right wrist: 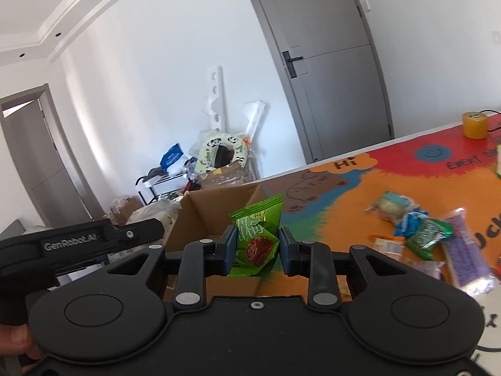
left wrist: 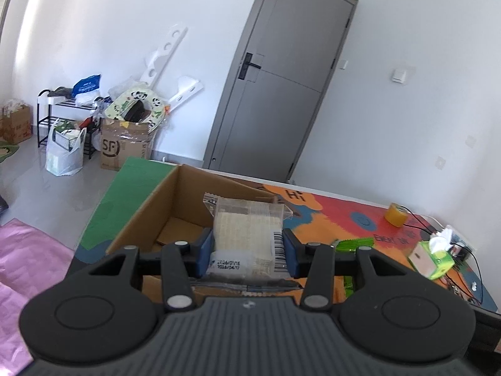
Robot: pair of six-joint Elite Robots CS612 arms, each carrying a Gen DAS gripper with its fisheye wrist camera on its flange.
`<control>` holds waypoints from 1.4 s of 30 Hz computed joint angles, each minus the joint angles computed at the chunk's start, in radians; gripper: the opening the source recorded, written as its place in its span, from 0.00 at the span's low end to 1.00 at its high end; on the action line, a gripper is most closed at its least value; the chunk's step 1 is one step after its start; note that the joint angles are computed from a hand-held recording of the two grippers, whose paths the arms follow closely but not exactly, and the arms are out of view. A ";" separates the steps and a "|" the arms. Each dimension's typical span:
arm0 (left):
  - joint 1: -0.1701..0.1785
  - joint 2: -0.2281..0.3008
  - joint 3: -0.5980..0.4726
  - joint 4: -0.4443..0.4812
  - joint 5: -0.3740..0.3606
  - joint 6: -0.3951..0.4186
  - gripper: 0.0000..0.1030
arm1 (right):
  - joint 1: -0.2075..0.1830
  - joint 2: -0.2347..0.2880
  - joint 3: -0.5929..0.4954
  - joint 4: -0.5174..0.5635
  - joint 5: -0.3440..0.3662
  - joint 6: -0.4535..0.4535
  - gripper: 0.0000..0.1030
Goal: Organize snacks
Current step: 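Carry both packets over the box and open both tools to drop them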
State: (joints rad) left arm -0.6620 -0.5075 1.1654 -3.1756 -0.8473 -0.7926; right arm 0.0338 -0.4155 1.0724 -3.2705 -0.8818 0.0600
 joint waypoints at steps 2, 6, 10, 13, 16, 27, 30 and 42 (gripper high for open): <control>0.008 0.001 0.001 -0.003 -0.004 -0.003 0.44 | 0.006 0.005 -0.014 0.011 0.004 -0.003 0.29; 0.020 0.003 -0.002 0.010 -0.004 -0.022 0.44 | 0.016 0.013 -0.037 0.025 0.007 -0.007 0.29; 0.030 0.005 -0.004 0.022 -0.010 -0.043 0.44 | 0.027 0.022 -0.063 0.040 0.009 -0.010 0.29; 0.034 0.005 -0.003 0.026 -0.003 -0.048 0.46 | 0.035 0.028 -0.082 0.058 0.010 -0.014 0.29; 0.032 0.001 0.005 0.024 0.022 -0.050 0.53 | 0.040 0.034 -0.097 0.076 0.014 -0.014 0.29; 0.029 -0.033 0.067 0.018 0.037 -0.104 0.67 | 0.053 0.033 -0.101 0.101 0.011 -0.018 0.45; 0.026 -0.032 0.066 0.011 0.027 -0.090 0.72 | 0.047 0.020 -0.072 0.062 -0.004 0.000 0.54; 0.002 -0.032 0.045 0.013 -0.002 -0.025 0.78 | 0.007 -0.026 0.029 -0.027 -0.059 0.080 0.72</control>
